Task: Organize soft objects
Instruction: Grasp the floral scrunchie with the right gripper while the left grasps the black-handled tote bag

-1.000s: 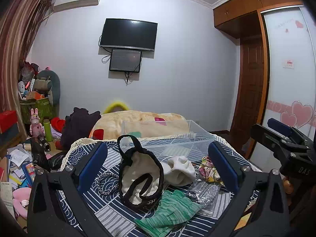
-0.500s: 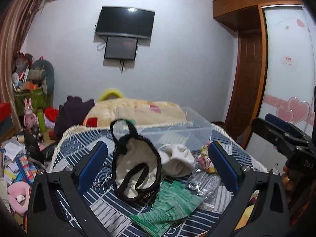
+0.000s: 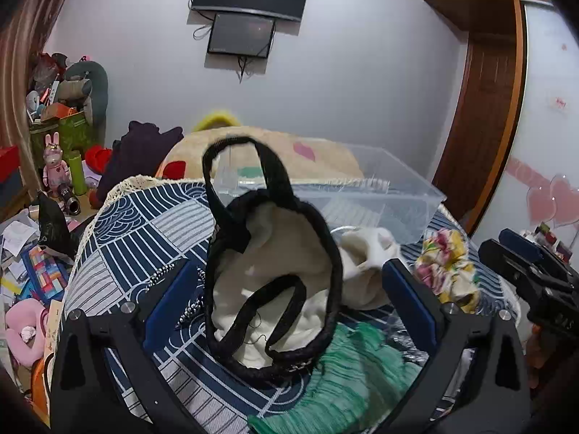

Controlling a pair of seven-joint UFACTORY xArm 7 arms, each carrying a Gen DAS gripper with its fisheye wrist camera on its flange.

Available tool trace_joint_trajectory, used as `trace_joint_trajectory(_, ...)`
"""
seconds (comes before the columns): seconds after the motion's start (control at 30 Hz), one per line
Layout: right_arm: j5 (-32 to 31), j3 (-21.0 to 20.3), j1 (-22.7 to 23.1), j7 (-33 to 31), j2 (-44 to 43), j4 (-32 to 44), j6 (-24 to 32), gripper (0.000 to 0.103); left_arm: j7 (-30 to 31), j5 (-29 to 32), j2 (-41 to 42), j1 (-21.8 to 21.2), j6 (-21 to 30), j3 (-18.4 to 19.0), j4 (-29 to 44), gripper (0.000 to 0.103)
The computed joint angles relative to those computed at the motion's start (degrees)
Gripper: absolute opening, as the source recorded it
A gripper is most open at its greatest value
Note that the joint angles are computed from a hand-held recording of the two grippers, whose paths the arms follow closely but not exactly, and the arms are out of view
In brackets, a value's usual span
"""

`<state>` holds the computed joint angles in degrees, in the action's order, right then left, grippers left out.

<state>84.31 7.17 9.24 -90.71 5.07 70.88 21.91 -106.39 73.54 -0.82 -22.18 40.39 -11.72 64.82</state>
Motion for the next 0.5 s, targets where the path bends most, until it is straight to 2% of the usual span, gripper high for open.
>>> trace_joint_trajectory(0.07,-3.0,-0.2,-0.1,3.3,0.8,0.3,0.4,0.076,0.7,-0.7,0.6,0.2,-0.3,0.3,0.1,0.103)
trace_joint_trajectory(0.2,-9.2,0.0,-0.7,8.3,1.9,0.7,2.6,0.072,-1.0,-2.0,0.4,1.3,-4.3,1.5,-2.0,0.102)
trace_joint_trajectory(0.3,-13.4,0.5,-1.1,10.9,2.5,0.9,5.2,0.071,-1.4,-3.2,0.8,2.4,-7.4,2.1,-3.0,0.088)
trace_joint_trajectory(0.4,-15.4,1.0,-1.2,11.8,3.0,0.9,5.1,0.056,-2.5,-2.4,0.7,3.0,-9.4,2.4,-3.6,0.08)
trace_joint_trajectory(0.47,-15.9,1.2,-1.7,12.4,3.0,0.9,6.1,0.043,-3.3,-1.1,0.2,2.9,-8.9,2.1,-3.8,0.072)
trace_joint_trajectory(0.5,-15.8,1.3,-1.8,12.4,3.1,1.0,5.8,0.041,-3.4,-0.5,0.0,2.9,-8.5,1.9,-3.9,0.07)
